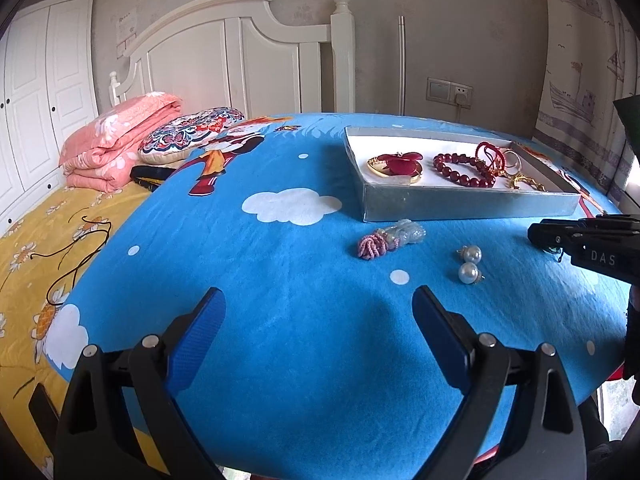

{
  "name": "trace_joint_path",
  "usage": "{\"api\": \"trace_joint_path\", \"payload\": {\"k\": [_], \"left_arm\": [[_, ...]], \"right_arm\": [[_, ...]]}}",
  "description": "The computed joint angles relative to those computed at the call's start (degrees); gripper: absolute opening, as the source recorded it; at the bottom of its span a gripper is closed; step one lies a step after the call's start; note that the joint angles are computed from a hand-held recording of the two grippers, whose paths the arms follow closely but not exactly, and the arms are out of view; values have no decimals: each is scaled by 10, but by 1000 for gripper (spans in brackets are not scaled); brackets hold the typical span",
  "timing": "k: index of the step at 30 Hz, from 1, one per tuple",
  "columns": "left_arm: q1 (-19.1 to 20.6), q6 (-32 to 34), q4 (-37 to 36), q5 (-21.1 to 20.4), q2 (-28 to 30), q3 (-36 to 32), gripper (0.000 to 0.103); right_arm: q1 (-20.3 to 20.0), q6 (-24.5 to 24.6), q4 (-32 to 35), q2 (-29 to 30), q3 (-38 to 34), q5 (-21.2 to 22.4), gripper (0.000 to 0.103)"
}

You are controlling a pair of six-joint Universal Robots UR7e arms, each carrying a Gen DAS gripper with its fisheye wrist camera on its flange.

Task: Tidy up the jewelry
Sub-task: 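Lift the green pendant with the right gripper while the left moves toward the pink-tasseled jade charm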

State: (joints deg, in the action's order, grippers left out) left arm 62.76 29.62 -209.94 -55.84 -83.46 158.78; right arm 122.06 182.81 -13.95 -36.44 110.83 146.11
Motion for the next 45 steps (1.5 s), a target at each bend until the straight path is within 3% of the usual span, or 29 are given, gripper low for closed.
{"api": "trace_joint_path", "payload": {"k": [9,15,19,24,29,32,33,34,38,45], "left_arm": [[7,1,3,-4,0,-2,92],[12,-1,14,-7,0,-3,92],[13,-3,18,-8,1,-4,92],[19,-6,32,-14,-4,-9,92],[24,-11,44,-19,-10,-13,92],[24,-11,45,-19,-11,-13,92],[24,-11,45,-19,-11,-13,92],[24,-11,47,-19,-12,-13,92],[24,-17,60,-19,-19,-14,92],[9,-31,107,-16,-50,-24,92]], "right_arm": [[4,5,-18,-17,35,-34,20],[10,-12,-34,-20,50,-51,42],[22,-33,-29,-1,36,-21,43],[16,-45,-49,-10,50,-21,51],[17,-62,-60,-16,62,-30,48],[20,-76,-77,-19,74,-38,39],[22,-81,-83,-19,77,-38,27],[26,-86,-86,-16,76,-32,22],[38,-90,-99,-7,75,-14,20],[31,-74,-126,-21,98,-27,19]]}}
